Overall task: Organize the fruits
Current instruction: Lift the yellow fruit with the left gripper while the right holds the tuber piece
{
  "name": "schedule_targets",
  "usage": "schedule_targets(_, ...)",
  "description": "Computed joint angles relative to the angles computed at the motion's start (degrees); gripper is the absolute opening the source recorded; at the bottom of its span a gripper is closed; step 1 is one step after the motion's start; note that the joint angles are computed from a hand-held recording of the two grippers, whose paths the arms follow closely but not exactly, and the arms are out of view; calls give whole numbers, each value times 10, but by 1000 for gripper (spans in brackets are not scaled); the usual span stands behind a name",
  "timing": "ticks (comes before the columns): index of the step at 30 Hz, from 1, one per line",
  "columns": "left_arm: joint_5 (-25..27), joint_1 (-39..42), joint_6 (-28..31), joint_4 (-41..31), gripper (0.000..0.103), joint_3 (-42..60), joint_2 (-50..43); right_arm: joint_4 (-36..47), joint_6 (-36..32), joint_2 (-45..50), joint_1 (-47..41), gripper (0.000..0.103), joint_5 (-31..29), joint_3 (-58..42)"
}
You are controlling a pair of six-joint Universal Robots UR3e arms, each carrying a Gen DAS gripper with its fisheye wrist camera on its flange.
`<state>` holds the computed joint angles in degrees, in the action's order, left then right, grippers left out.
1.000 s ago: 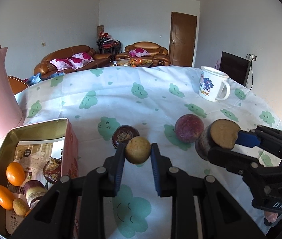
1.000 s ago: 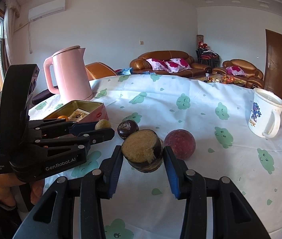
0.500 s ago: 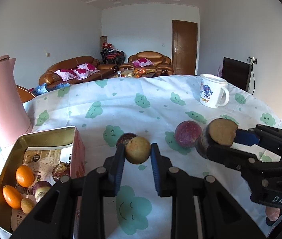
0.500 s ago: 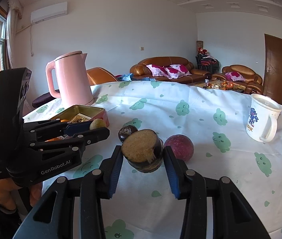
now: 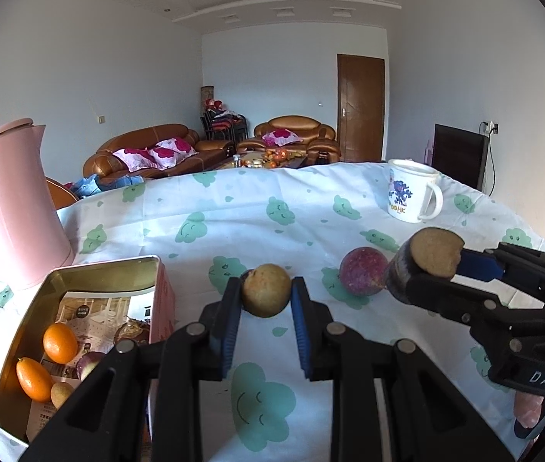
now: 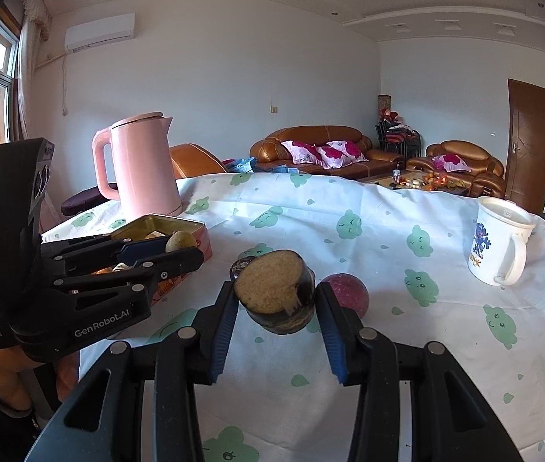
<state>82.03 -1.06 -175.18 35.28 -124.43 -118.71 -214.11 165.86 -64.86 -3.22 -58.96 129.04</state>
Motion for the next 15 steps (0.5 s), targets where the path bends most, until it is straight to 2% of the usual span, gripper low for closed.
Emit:
schedule_targets(6, 0, 7, -5, 19, 27, -15, 5, -41, 6, 6, 4, 43, -11, 11)
schedule_targets(15, -11, 37, 3, 50, 27, -56, 23, -5, 7, 0, 35, 43, -31, -21)
